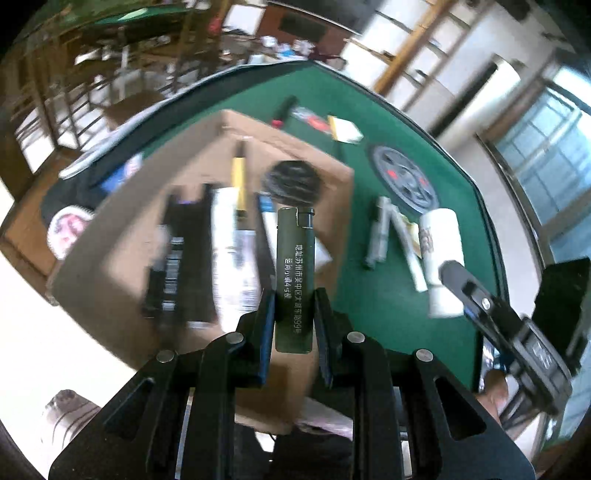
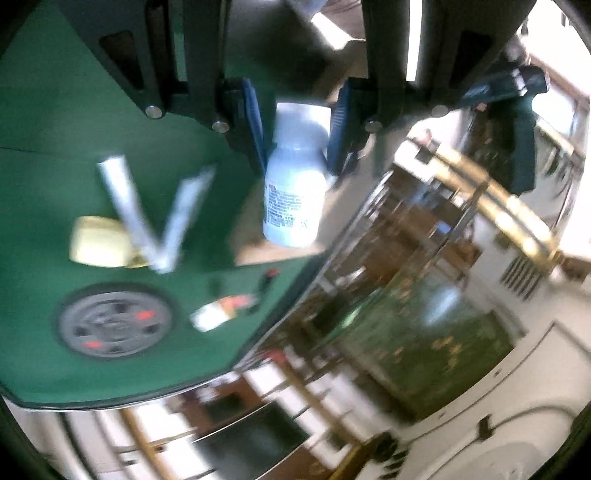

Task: Organize rigid objects
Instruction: 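Carry the white bottle and green box into the tray and lower them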

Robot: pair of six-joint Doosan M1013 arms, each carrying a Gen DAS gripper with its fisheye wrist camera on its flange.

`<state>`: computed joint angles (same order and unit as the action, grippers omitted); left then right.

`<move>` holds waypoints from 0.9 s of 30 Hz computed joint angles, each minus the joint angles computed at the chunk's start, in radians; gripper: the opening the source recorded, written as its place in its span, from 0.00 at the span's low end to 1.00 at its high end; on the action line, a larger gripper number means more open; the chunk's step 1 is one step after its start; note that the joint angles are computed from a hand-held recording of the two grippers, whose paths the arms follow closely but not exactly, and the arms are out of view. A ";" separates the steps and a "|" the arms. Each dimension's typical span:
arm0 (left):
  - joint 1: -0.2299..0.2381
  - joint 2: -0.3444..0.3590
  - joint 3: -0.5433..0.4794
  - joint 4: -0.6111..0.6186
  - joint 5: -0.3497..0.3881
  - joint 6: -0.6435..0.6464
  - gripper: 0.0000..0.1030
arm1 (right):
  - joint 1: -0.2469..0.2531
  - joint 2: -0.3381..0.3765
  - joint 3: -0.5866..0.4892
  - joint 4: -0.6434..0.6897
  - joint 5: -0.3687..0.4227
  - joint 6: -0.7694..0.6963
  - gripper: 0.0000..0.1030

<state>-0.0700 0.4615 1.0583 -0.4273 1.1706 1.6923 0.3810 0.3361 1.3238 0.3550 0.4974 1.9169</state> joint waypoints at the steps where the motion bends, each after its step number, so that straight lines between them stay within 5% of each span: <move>1: 0.005 0.004 -0.003 0.014 0.000 -0.022 0.19 | 0.005 0.019 -0.027 0.036 0.023 -0.041 0.32; 7: 0.040 0.027 -0.008 0.029 -0.011 -0.059 0.19 | 0.035 0.137 -0.195 0.035 0.182 -0.085 0.32; 16: 0.048 0.084 -0.072 0.111 0.011 -0.069 0.19 | 0.084 0.246 -0.366 -0.222 0.388 0.070 0.32; 27: 0.046 0.142 -0.153 0.070 0.085 0.067 0.19 | 0.117 0.273 -0.414 -0.398 0.457 0.211 0.32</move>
